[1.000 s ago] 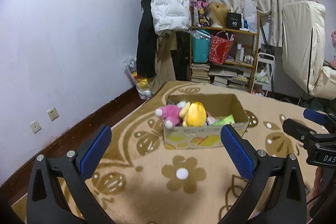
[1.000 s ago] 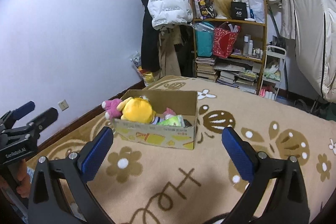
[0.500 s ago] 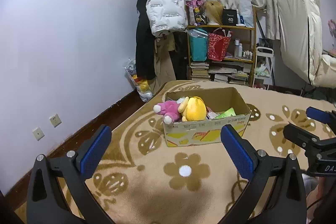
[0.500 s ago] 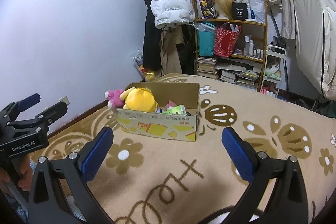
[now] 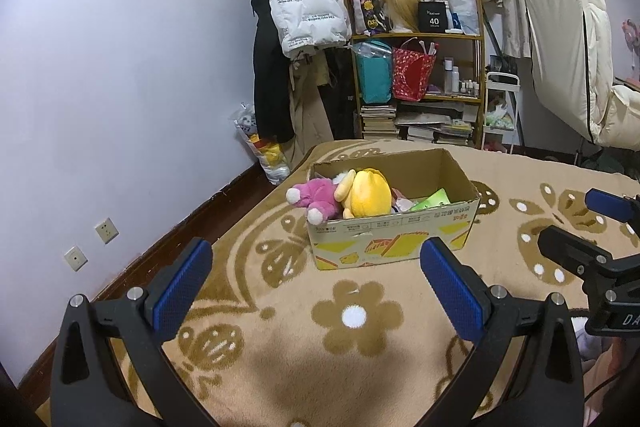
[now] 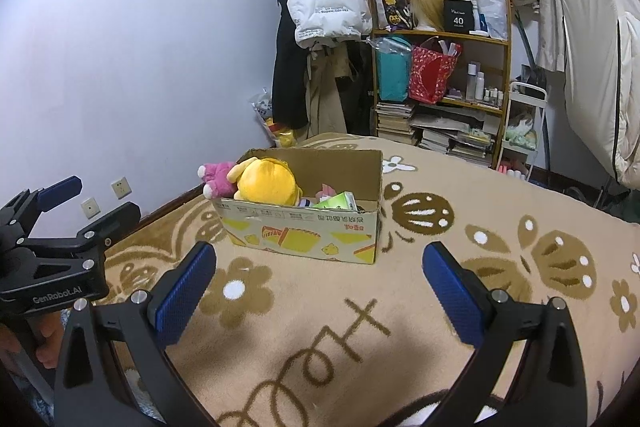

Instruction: Organize soft objects

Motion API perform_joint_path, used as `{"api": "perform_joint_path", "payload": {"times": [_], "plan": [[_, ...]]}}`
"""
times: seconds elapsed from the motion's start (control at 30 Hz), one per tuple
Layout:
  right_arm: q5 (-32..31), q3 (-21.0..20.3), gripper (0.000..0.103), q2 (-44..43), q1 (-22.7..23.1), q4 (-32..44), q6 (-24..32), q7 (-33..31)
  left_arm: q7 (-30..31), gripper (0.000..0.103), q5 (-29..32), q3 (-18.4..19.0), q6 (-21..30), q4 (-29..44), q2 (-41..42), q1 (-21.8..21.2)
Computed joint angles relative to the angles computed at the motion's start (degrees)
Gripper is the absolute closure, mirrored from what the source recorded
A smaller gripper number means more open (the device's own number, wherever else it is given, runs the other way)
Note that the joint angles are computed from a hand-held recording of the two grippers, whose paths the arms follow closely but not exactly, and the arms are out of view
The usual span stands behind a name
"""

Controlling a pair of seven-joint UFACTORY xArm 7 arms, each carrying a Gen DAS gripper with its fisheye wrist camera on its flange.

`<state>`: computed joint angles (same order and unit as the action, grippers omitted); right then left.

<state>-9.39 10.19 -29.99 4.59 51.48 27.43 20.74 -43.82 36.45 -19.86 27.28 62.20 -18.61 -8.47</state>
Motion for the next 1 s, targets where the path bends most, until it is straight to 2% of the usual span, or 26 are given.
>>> {"api": "perform_joint_path", "payload": {"times": [1.0], "plan": [[0.06,-0.29,0.0,-0.61,-0.36,-0.96,-0.02,-0.35,1.51,0.0,-3.38,0.69,-1.39,-0.79,-0.31,-0.28]]}}
